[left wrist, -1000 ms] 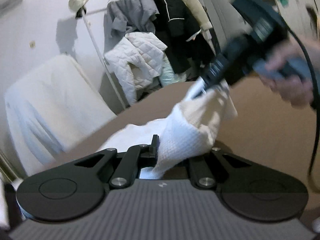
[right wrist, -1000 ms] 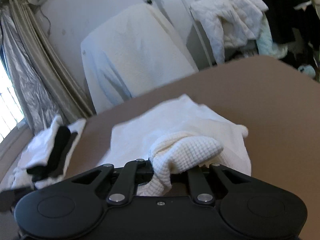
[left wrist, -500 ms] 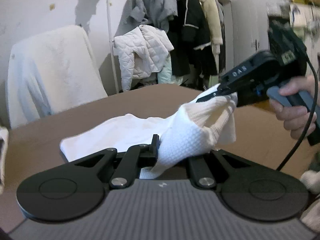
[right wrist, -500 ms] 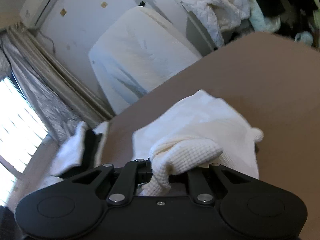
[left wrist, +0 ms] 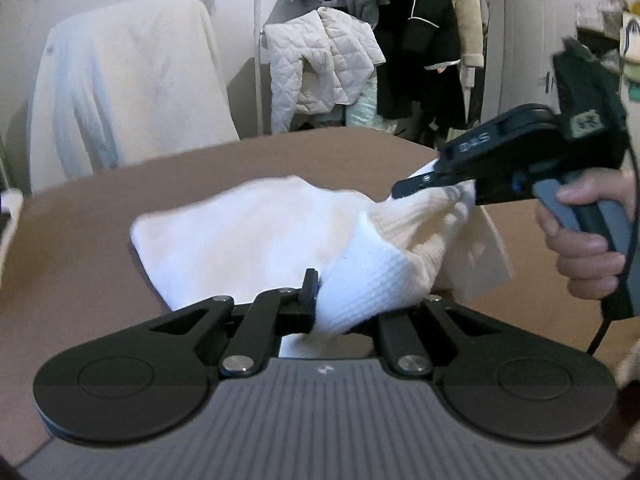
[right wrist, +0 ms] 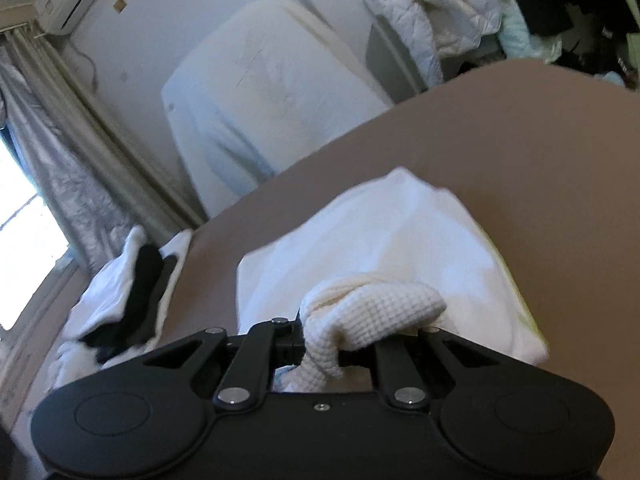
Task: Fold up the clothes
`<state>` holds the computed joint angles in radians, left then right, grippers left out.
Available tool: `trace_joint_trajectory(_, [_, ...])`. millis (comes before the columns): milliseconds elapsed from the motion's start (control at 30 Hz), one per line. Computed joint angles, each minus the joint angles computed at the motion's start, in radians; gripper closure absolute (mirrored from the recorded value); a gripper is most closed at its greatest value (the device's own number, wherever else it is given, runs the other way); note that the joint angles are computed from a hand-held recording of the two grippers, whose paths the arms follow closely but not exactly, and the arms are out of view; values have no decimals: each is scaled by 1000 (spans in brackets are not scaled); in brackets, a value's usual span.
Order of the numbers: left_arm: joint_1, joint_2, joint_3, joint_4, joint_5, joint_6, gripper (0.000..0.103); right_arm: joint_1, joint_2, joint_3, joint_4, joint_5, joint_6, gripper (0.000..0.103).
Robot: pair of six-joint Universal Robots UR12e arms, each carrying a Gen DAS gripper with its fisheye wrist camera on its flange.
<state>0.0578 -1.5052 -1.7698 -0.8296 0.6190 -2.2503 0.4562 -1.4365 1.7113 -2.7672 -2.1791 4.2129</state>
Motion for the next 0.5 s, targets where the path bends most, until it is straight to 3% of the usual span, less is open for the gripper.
trace_joint_trajectory(67, [-22,-47,63,42,21,-23,94,-34,24,-41,9,10,-62,91])
trace_joint_trajectory(167, [-49,-141,178,184,25,-226,94,-96,67,-122,2,58,-206,89])
trace_joint_trajectory(233, [-75,-209,254,265,80,-329,93,-154,93,-176,4,155,-315,80])
trace_joint_trajectory(267, [-94,-242,292,266,132,-368,92,-184,99,-190,20,222,-327,74])
trace_joint_trajectory(300, [-116,-284,335,239,197,-389,89,-213,107,-206,36,286,-335,59])
trace_joint_trajectory(333, [-139,-326,376,226,263,-414,80,-235,115,-213,54,329,-323,51])
trace_joint_trajectory(367, [-159,-357,388,255,343,-419,66,-257,124,-221,71,372,-311,50])
trace_joint_trajectory(400, [-181,-382,393,244,446,-439,61,-274,134,-228,87,400,-298,50])
trace_joint_trajectory(467, [-200,-439,416,194,556,-454,68,-274,125,-203,87,363,-269,49])
trace_joint_trajectory(500, [-194,-441,399,212,548,-508,68,-273,120,-189,86,344,-257,49])
